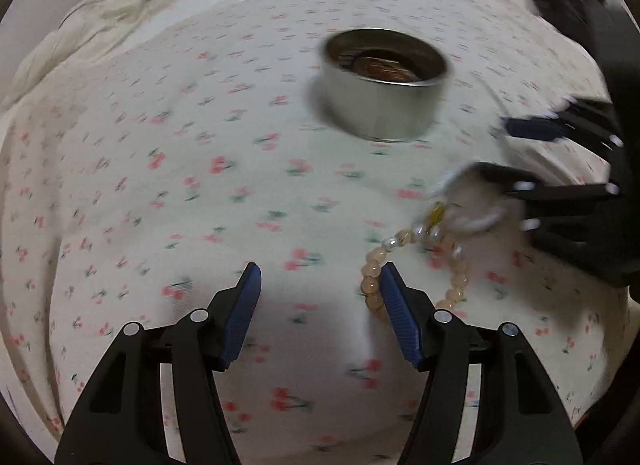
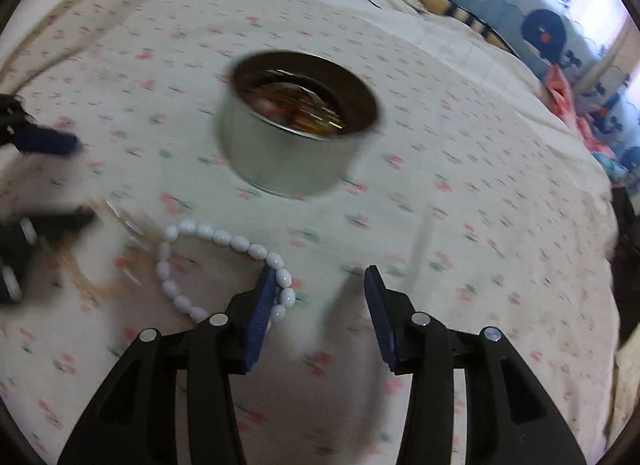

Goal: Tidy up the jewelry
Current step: 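Move both open tools toward the white bead bracelet, then close the right tool on the white bead bracelet while the left tool grips the peach bead bracelet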

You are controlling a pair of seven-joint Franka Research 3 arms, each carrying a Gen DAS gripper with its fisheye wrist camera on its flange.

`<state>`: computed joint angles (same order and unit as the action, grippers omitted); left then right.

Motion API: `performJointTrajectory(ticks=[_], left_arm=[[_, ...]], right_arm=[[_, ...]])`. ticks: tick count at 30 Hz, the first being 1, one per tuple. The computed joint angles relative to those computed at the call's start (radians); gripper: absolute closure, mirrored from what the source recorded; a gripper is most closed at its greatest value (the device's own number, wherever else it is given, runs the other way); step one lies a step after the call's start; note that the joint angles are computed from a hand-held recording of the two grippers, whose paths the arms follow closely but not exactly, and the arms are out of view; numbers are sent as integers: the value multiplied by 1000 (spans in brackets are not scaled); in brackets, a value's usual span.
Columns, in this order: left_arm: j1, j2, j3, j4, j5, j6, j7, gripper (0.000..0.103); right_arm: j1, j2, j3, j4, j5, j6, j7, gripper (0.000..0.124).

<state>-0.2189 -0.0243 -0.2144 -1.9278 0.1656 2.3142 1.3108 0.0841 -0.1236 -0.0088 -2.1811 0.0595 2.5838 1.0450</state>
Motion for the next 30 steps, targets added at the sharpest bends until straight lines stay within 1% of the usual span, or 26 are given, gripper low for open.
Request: performJointTrajectory(ticks=[3,7,8,11,13,14,15,16,17,19,20,21,23,27,28,30], left_arm=[[11,-1,11,-5,-65,17,13,44],[5,11,3,-8,-86,42,66,44],[2,13,1,-12,-81,56,76,44],[-1,20,-3,-14,-80,71,70,46],[-2,18,-2,-23,-108,92,102,56],[-2,10,-2,-32,-117,97,114,65],[-4,10,-4,-33,-122,101,120,79],[-6,8,-4,-34,-139,104,143,86],[-8,7,-5,-35,-145,107,153,95],[-8,14,-3,-27,-172,106,163,96],[-5,14,0,-26,-198,107,173,96],[-3,14,2,-25,-222,108,182,96],[4,6,7,-34,-263,122,183,96],[15,-14,18,-55,-280,185,156,96],[17,-17,19,-58,-276,193,148,96],[20,-9,20,-51,-259,184,133,96]], right_arm=[[-6,9,-24,24,71,-43,-35,79],[-5,20,-43,53,210,-113,-122,79],[-5,21,-44,56,234,-122,-143,79],[-7,21,-38,50,246,-118,-163,79],[-8,25,-36,51,259,-119,-173,79],[-8,26,-34,52,259,-117,-173,79],[-7,26,-32,50,261,-114,-179,80],[-5,24,-30,46,258,-109,-181,80],[-4,24,-29,44,258,-111,-183,83],[1,25,-31,49,286,-132,-213,97],[1,21,-33,47,296,-139,-224,108],[2,18,-33,46,301,-143,-234,115],[3,13,-34,46,325,-145,-248,116],[1,14,-44,66,396,-149,-260,116],[-1,14,-44,69,400,-144,-256,116],[-5,22,-44,80,399,-151,-251,116]])
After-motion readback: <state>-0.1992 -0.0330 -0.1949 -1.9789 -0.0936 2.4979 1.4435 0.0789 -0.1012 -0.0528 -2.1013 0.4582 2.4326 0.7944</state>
